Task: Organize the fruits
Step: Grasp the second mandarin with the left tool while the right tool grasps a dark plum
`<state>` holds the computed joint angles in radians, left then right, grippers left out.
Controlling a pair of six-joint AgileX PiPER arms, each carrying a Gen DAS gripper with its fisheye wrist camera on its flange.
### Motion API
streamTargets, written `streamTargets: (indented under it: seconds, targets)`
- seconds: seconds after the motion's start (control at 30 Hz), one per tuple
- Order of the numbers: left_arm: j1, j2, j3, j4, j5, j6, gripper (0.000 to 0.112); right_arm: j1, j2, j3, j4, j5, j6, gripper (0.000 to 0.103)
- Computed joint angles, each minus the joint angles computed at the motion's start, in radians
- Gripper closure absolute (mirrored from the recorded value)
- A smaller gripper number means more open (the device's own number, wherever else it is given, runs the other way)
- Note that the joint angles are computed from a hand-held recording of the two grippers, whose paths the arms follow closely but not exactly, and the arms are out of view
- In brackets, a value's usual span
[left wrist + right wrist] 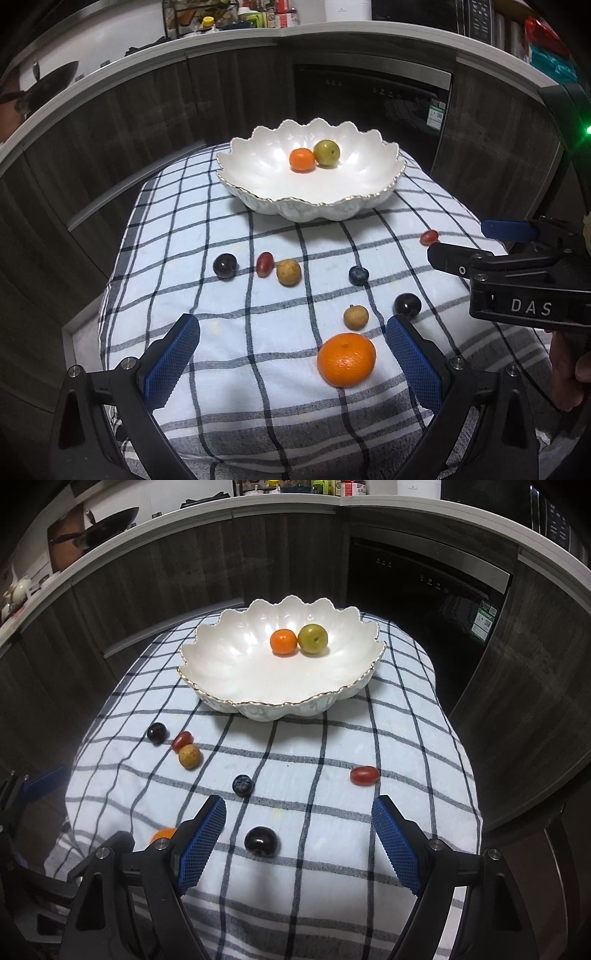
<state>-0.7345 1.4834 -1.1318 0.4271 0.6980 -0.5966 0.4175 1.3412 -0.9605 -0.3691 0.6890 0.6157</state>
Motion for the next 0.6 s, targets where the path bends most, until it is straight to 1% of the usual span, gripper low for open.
streamTargets:
  seconds: [0.3,0.37,0.43,0.5,0.6]
  targets:
    - [-0.006,0.041,0.016,-0.073,-0.033,0.079,0.012,-0.035,0.028,0.052,0.085,-0.064,-0.084,0.021]
    - [-0.007,0.057,0.012,-0.091,-0.031,0.101,0.015,-0.037,0.036,0.062,0.095,-0.079,-0.102,0.021]
    - [-0.008,0.074,0.009,-0.105,-0.03,0.118,0.016,-0.038,0.047,0.072,0.107,-0.095,-0.123,0.021]
    - [-0.001,0.09,0.006,-0.137,-0.033,0.15,0.019,-0.041,0.055,0.08,0.115,-0.106,-0.136,0.021]
    - [0.002,0.116,0.002,-0.164,-0.037,0.178,0.027,-0.052,0.066,0.091,0.14,-0.122,-0.16,0.021]
